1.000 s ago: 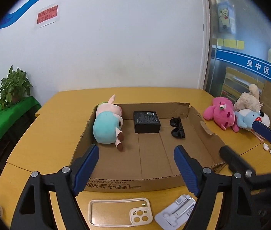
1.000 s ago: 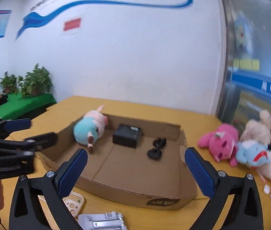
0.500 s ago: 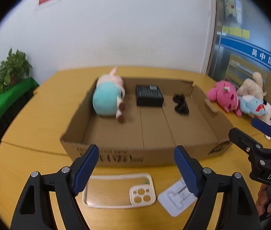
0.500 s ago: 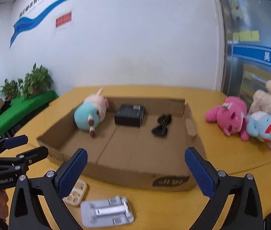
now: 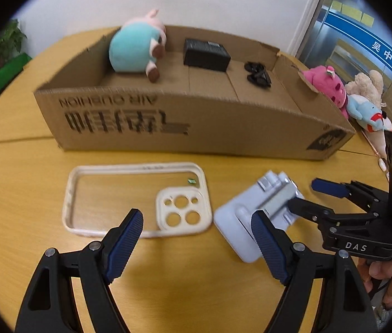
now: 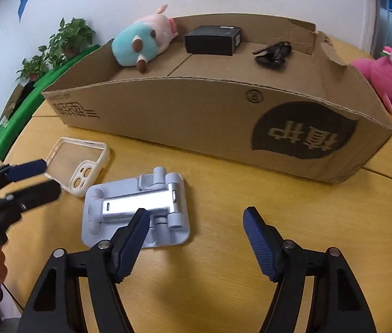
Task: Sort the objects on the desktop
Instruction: 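Withdraw both grippers and move them to the white phone stand, then close both grippers on the sides of the white phone stand, then lift the phone stand with both grippers and carry it over the box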
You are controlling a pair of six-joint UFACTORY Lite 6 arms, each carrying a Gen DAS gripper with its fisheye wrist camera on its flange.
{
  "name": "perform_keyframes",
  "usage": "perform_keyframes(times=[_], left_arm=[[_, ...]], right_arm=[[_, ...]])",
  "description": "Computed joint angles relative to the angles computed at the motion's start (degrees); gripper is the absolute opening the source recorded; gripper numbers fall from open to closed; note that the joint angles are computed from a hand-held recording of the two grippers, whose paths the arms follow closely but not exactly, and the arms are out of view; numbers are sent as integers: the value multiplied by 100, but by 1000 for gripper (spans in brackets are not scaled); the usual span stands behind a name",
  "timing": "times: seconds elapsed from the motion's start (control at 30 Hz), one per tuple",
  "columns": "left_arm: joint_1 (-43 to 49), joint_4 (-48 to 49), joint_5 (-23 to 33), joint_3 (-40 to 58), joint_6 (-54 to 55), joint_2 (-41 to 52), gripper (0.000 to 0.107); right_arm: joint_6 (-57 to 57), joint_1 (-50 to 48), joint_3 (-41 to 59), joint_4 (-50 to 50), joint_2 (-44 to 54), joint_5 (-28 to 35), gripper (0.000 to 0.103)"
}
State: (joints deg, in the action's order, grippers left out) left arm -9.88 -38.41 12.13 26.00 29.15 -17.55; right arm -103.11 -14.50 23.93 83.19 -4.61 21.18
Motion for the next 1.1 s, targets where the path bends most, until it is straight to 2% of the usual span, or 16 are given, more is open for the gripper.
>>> perform_keyframes(times=[0.1, 0.2, 0.33, 0.4, 0.47, 0.53, 0.6, 0.7, 0.83, 0.93, 1.03, 1.1], left_arm=[[-125, -267, -35, -80, 156, 130, 79], [-153, -641, -18, -181, 482, 188, 79], [-74, -1035, 66, -317, 977, 171, 78], [-21, -1309, 112, -358, 1346, 210, 76], [73, -1975, 252, -394, 2109, 260, 71], [-99, -1961, 69, -364, 2086, 326, 68], [-234, -1963, 4, -283, 2075, 430, 60], [-129, -2814, 326, -171, 2956, 605, 37], [-209, -3151, 252, -224, 3245, 591, 36], [-379, -2760, 102, -287, 2797, 429, 34], [-543, -1805, 46, -373, 1838, -75, 34], [-602, -1070, 109, -232, 1085, -280, 34]], right_arm=[[255, 14, 2, -308, 53, 171, 37], [457, -11, -231, -589, -251, 377, 27], [1468, -135, -555, -1662, -892, 801, 27], [1600, -297, -821, -1845, -1360, 1023, 27], [1766, -184, -998, -1898, -1752, 855, 34], [1750, 98, -1053, -1681, -1827, 600, 50], [1463, 298, -938, -1300, -1499, 421, 50], [777, 513, -1012, -429, -1198, 240, 45], [605, 306, -1089, -276, -1211, 372, 42], [666, 435, -1253, -223, -1468, 213, 41], [942, 144, -1384, -539, -1827, 499, 41], [1522, -32, -1374, -1086, -2301, 702, 41]])
